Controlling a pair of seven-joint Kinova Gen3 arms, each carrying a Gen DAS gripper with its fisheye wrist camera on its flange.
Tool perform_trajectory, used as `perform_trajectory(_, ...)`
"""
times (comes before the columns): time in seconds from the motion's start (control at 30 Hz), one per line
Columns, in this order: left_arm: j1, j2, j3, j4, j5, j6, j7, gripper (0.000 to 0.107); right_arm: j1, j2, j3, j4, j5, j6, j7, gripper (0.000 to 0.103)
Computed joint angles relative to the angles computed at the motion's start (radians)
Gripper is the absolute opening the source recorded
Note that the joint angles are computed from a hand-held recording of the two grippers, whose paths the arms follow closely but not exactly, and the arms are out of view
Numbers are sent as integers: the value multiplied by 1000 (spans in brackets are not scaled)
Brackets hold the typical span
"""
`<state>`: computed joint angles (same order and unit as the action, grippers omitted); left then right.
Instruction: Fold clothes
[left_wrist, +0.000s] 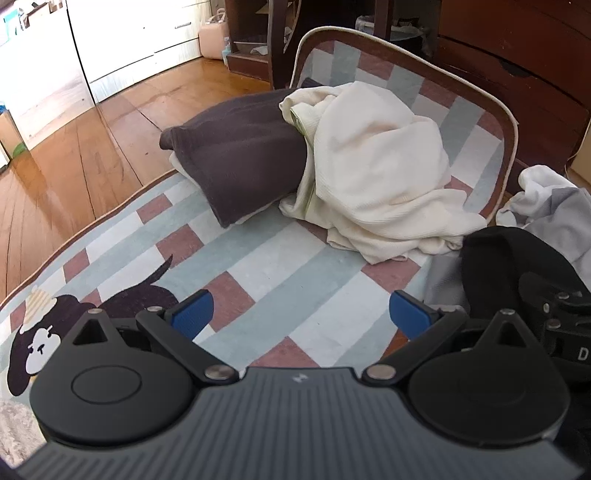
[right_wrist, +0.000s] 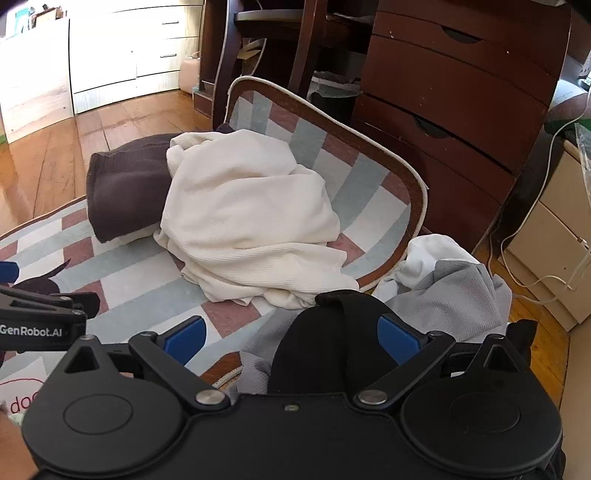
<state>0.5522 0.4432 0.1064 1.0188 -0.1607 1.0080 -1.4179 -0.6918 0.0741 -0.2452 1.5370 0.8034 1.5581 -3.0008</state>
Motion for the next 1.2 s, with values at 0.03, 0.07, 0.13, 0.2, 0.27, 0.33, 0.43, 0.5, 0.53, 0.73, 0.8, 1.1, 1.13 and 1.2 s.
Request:
perform_trajectory(0.03,-6,3,5,-4,9,6,-8,103,0,0,0,1,1,2,0,101)
perform_trajectory(0.07,-16,5,12,-6,24,8,-19,103,0,0,0,2,1,4,0,101)
perform_trajectory(0.13,-28,14,18,-18,45,15,-33,103,0,3,0,0,2,10,2,101)
perform_trajectory(0.2,-25,0,12,3,45,-13,-32,102,-15,13,-6,-10,16,27,5,101)
perform_trajectory(0.27,-27,-3,11,2,44,-15,-38,102,-19,7,-4,-6,12,24,6,101)
perform_trajectory(0.33,-21,-1,6,5,40,-22,-31,102,-10,2,0,-13,1,20,21,101)
perform_trajectory(0.43,-4,-6,-1,32,20,-48,-3,102,-11,2,-1,-7,6,14,7,101)
perform_trajectory(0.5,-6,-7,1,34,19,-50,-3,103,-9,-3,-2,-3,5,10,6,101)
perform_trajectory(0.53,-8,-10,3,39,19,-54,-4,103,-8,-5,-3,0,6,8,6,101)
perform_trajectory(0.73,-12,-11,7,39,19,-52,-11,103,-6,-14,-9,16,15,-3,-15,101)
perform_trajectory(0.8,-17,-10,8,37,25,-51,-13,103,-2,-16,-10,17,16,-6,-19,101)
perform_trajectory(1.1,-37,5,19,14,66,-22,-22,103,-4,-13,-15,17,27,-1,-24,101)
perform_trajectory(1.13,-35,5,17,13,65,-20,-21,103,-4,-14,-15,16,27,-2,-24,101)
perform_trajectory(1.2,-26,4,10,15,54,-23,-16,103,-2,-13,-13,14,26,-1,-23,101)
